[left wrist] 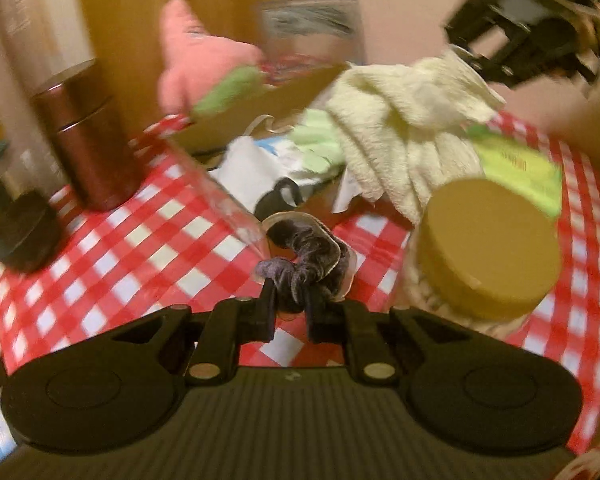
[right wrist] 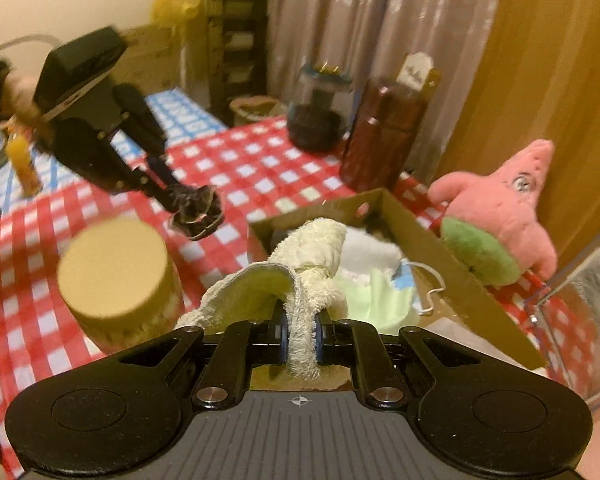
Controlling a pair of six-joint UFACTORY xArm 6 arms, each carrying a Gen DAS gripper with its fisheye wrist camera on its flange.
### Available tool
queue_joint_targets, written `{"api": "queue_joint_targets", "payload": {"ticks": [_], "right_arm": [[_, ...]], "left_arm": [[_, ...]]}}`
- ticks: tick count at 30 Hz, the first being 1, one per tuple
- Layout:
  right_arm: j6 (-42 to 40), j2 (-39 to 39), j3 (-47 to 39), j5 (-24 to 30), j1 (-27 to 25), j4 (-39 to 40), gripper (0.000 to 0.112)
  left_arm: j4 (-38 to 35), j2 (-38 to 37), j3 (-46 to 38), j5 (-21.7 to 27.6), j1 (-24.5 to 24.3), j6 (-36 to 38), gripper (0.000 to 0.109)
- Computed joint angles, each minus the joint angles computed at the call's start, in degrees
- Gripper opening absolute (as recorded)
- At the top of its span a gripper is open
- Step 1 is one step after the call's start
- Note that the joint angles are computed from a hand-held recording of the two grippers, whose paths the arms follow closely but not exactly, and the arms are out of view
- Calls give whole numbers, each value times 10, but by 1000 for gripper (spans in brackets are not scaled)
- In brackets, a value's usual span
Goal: Organize soft objects
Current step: 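Carry the towel and scrunchie over the cardboard box with both tools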
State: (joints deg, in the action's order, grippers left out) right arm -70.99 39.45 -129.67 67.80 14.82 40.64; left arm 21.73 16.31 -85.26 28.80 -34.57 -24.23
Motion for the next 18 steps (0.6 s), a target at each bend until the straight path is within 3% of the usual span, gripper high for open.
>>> {"api": "queue_joint_targets", "payload": {"ticks": [10, 18], "right_arm": [[26, -110, 85, -51, -11, 12, 12], [53, -145, 80, -60, -25, 12, 12]], "left_arm": [[103, -22, -78, 159, -59, -196, 12], [101, -11, -161, 261, -87, -220, 12]]}}
